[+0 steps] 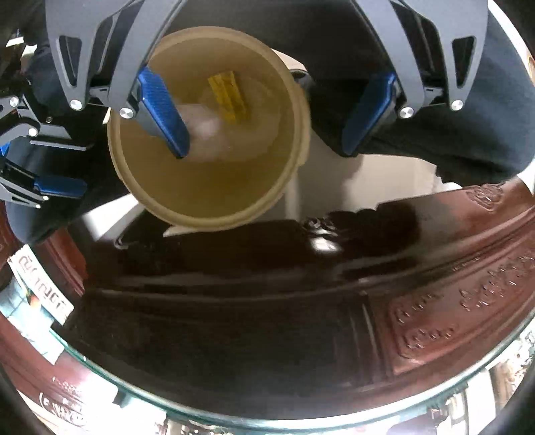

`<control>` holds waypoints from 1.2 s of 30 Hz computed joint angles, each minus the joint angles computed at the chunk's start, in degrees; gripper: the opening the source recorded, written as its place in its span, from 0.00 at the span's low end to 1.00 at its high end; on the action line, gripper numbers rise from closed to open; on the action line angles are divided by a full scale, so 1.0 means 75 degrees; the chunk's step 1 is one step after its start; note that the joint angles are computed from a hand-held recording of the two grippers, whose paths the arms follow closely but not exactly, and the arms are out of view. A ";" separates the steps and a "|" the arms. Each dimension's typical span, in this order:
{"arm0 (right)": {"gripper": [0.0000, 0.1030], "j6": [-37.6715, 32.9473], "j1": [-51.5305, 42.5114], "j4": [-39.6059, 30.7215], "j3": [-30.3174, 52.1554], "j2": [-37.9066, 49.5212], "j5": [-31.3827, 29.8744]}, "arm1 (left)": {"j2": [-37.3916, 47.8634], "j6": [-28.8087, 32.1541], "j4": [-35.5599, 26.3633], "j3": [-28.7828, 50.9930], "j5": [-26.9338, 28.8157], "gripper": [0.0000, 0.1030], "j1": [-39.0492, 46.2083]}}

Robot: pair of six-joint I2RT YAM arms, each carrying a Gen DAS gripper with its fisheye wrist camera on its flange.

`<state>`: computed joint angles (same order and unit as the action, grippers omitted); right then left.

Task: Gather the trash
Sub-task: 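Open both grippers over the yellow wastebasket to drop the carton and bag, then grasp the white paper with the left gripper while the right grasps the teal plastic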

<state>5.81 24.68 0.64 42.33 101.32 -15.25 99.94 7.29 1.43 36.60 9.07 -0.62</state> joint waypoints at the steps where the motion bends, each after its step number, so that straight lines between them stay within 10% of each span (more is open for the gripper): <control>1: 0.61 -0.0027 -0.0046 0.0027 -0.0017 -0.0060 -0.0055 | -0.0137 -0.0013 -0.0024 -0.0004 -0.0038 0.90 0.0036; 8: 0.65 -0.0384 -0.0123 0.1431 -0.0595 -0.1163 0.0170 | -0.1348 -0.0502 -0.0047 0.0293 0.0105 0.93 0.0308; 13: 0.92 -0.0616 -0.0153 0.2834 -0.0619 -0.1591 0.0906 | -0.1611 -0.0770 -0.0042 0.1400 -0.0262 0.96 0.0319; 22: 0.92 -0.0512 -0.0666 0.2493 0.1614 -0.0552 0.0860 | 0.0772 -0.1643 -0.0467 0.5105 -0.0542 0.96 0.0391; 36: 0.92 -0.0459 -0.0790 0.1278 0.4175 0.1136 0.0374 | 0.4955 -0.2224 -0.3918 1.1087 0.0847 0.96 0.0807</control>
